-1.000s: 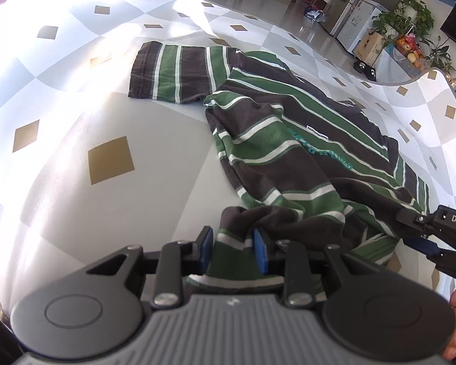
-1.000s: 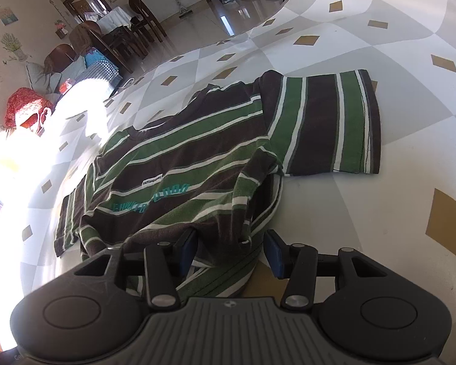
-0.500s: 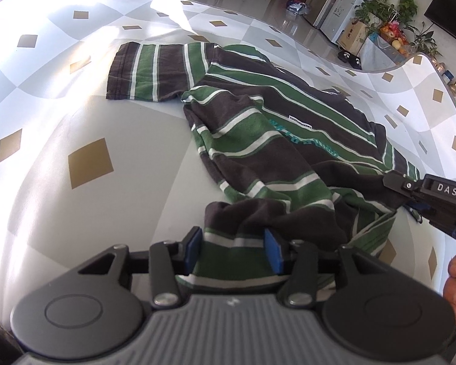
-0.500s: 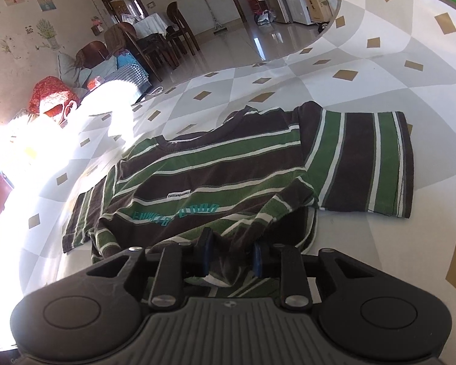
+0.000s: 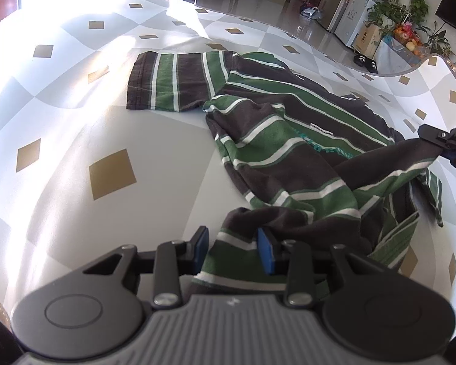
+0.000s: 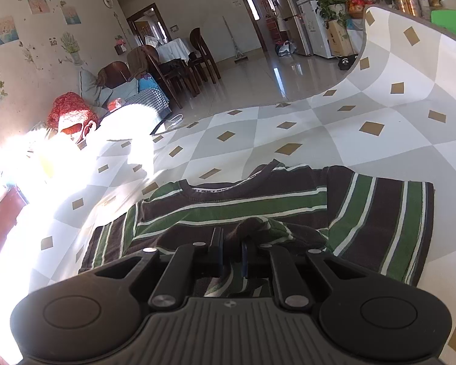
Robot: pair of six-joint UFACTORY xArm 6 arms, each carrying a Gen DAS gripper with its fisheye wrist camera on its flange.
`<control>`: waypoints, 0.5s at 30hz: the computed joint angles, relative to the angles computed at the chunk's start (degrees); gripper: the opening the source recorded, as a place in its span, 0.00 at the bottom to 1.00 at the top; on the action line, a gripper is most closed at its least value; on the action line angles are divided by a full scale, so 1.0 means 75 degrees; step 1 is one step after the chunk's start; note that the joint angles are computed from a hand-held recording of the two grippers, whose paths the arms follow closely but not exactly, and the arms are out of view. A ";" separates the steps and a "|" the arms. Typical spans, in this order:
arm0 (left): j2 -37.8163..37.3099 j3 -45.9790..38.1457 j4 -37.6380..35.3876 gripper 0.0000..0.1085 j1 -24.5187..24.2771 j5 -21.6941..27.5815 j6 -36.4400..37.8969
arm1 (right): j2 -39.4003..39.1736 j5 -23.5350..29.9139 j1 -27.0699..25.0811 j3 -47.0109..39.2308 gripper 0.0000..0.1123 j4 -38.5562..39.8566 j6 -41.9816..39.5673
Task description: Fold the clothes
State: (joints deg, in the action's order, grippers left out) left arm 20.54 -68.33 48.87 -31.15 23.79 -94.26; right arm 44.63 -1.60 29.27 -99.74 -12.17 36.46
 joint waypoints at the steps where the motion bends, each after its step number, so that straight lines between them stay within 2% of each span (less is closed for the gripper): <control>1: 0.0003 -0.0030 -0.0048 0.32 -0.0031 0.0102 0.0086 | 0.0082 0.0051 -0.0006 -0.0165 0.10 0.0032 -0.0026; 3: -0.0008 -0.0058 -0.0079 0.32 -0.0074 0.0341 0.0168 | 0.0284 0.0196 -0.0051 -0.0552 0.10 -0.0143 0.0105; 9: -0.0082 -0.0039 -0.0174 0.33 -0.0119 0.0926 0.0272 | 0.1093 0.1147 -0.0259 -0.1940 0.10 -0.1535 0.1635; 15: -0.0234 0.0102 -0.0260 0.39 -0.0092 0.1393 0.0123 | 0.1486 0.2120 -0.0411 -0.2575 0.10 -0.2750 0.3078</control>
State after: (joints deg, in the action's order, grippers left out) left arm 18.78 -67.57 46.92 -31.85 34.24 -93.34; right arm 55.78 14.31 26.18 -119.06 -32.79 59.55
